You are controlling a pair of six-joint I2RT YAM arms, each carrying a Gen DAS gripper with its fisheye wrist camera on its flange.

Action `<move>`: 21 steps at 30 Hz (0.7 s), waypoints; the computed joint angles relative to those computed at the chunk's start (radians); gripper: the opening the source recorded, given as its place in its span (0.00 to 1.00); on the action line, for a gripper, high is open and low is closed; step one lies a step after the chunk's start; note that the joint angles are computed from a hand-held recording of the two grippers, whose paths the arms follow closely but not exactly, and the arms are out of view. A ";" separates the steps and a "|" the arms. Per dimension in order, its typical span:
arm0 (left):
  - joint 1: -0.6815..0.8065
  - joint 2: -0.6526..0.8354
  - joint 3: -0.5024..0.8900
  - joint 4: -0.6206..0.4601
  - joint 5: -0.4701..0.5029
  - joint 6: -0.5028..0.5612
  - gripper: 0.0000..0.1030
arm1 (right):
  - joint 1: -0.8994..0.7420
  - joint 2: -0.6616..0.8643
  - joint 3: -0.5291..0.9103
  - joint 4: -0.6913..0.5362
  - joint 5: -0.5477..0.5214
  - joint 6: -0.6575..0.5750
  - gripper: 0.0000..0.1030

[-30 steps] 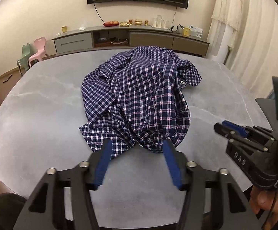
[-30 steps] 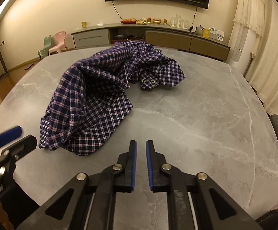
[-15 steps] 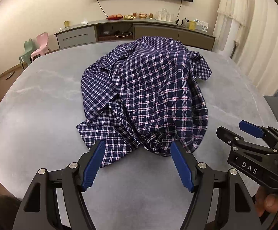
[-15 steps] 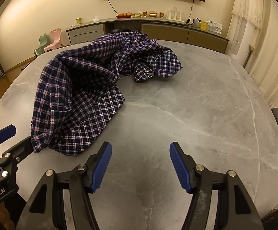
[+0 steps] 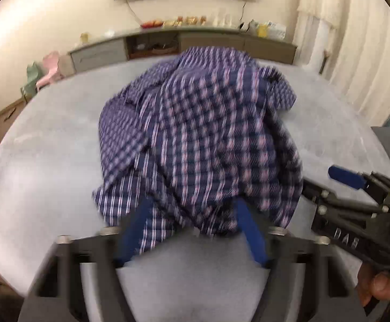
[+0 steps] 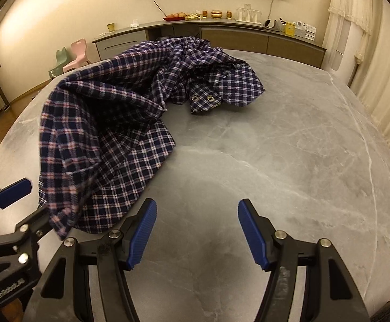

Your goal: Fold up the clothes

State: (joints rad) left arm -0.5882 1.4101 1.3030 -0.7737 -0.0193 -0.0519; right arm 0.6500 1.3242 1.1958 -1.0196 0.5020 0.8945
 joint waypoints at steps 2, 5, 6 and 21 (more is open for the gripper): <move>0.015 0.058 0.105 -0.016 0.044 0.043 0.00 | -0.007 -0.015 -0.007 0.014 0.005 -0.003 0.63; 0.087 0.091 0.350 -0.047 0.157 0.070 0.00 | -0.031 -0.063 -0.022 0.025 0.016 0.004 0.64; 0.143 0.102 0.467 -0.071 0.229 0.044 0.00 | -0.040 -0.083 -0.027 0.026 0.024 0.007 0.64; 0.445 0.203 0.188 -0.075 0.291 0.047 0.46 | -0.156 0.186 0.083 0.310 -0.368 -0.282 0.03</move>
